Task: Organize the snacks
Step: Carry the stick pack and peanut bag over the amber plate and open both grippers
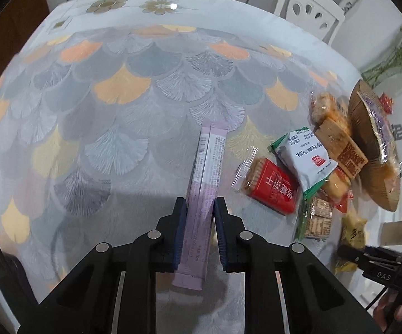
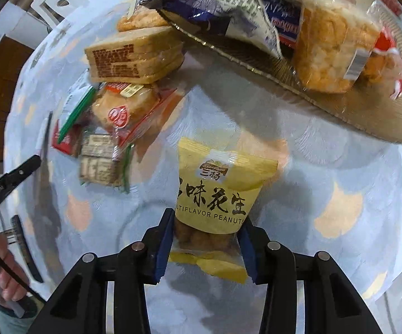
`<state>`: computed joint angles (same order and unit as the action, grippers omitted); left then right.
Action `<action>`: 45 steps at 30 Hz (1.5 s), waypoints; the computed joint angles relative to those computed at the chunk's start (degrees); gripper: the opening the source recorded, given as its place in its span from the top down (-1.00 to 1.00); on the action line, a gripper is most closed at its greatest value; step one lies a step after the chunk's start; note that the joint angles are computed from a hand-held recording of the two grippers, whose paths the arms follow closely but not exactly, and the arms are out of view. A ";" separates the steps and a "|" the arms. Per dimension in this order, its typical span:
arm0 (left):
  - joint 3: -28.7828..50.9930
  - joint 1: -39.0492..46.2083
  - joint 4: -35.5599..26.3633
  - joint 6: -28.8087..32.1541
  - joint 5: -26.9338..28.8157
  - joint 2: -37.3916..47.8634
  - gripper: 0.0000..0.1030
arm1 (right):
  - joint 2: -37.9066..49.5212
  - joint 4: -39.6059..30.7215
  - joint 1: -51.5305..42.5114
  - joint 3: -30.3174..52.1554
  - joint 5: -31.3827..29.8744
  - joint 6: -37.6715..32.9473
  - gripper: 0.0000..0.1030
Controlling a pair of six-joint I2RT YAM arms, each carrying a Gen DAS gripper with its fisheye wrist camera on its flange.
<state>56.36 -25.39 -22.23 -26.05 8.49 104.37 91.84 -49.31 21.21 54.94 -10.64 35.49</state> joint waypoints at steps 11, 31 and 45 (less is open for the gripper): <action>-1.96 0.55 1.19 -2.08 3.33 -3.74 0.67 | -4.76 -0.73 -3.66 0.63 -9.18 -3.70 0.18; 3.67 -5.97 -1.90 -0.17 -7.08 4.61 0.71 | -3.45 0.45 -0.42 -0.33 -8.99 -3.38 0.18; 8.92 -7.99 -3.16 -1.90 -2.97 -5.10 0.73 | -11.22 -2.82 -2.57 7.05 -11.62 -9.94 0.18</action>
